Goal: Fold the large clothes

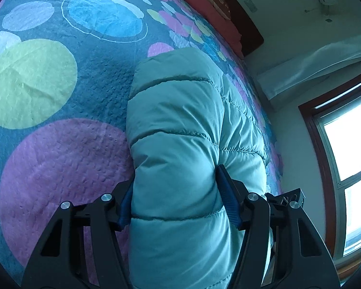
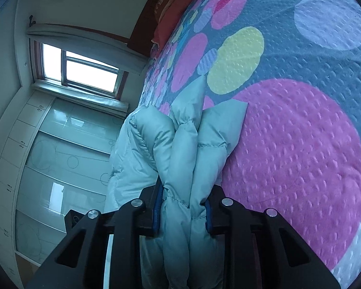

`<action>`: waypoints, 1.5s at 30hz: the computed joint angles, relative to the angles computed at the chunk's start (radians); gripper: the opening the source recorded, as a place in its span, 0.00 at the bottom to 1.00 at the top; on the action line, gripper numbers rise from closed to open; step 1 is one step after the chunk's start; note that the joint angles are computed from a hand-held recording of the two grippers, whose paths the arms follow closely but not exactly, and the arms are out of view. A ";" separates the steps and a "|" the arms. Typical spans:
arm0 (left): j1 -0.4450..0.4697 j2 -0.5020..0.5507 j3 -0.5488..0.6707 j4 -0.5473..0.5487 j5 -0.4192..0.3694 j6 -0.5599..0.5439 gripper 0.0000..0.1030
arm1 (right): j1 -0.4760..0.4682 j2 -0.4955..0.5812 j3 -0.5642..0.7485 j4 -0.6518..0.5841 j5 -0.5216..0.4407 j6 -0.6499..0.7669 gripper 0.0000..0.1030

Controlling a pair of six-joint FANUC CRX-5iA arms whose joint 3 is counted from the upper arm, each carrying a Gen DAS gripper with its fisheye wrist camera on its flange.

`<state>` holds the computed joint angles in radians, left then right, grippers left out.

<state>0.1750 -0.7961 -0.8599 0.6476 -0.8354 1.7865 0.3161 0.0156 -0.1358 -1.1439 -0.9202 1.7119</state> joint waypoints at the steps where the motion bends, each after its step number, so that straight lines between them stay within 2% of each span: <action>1: -0.001 0.001 0.003 -0.007 -0.001 0.001 0.59 | -0.003 -0.002 -0.003 -0.002 -0.004 0.004 0.27; 5: -0.012 -0.008 0.013 -0.039 -0.007 0.030 0.60 | 0.009 -0.020 -0.010 0.045 -0.001 -0.022 0.34; 10: -0.024 -0.047 0.023 -0.090 -0.037 0.086 0.63 | 0.038 -0.074 -0.033 0.131 -0.004 -0.070 0.55; 15: -0.042 -0.123 0.008 -0.114 -0.080 0.141 0.65 | 0.040 -0.152 -0.090 0.147 -0.039 -0.076 0.60; 23: -0.130 -0.194 0.020 -0.223 -0.102 0.280 0.66 | 0.029 -0.253 -0.184 0.127 -0.048 -0.106 0.61; 24: -0.148 -0.189 0.027 -0.245 -0.097 0.303 0.66 | 0.031 -0.259 -0.193 0.130 -0.038 -0.116 0.59; 25: -0.159 -0.181 0.033 -0.257 -0.091 0.319 0.65 | 0.032 -0.261 -0.198 0.134 -0.036 -0.122 0.51; 29: -0.188 -0.134 0.059 -0.289 -0.072 0.363 0.65 | 0.046 -0.242 -0.189 0.155 -0.016 -0.150 0.41; 32: -0.212 -0.101 0.081 -0.325 -0.065 0.388 0.65 | 0.065 -0.236 -0.181 0.181 0.008 -0.197 0.41; 37: -0.204 -0.126 0.078 -0.333 -0.088 0.386 0.65 | 0.056 -0.247 -0.181 0.176 -0.005 -0.212 0.42; 40: -0.250 -0.115 0.123 -0.420 -0.114 0.461 0.66 | 0.039 -0.268 -0.197 0.178 -0.014 -0.224 0.48; 45: -0.366 -0.076 0.204 -0.577 -0.157 0.603 0.67 | 0.026 -0.313 -0.223 0.200 -0.025 -0.259 0.48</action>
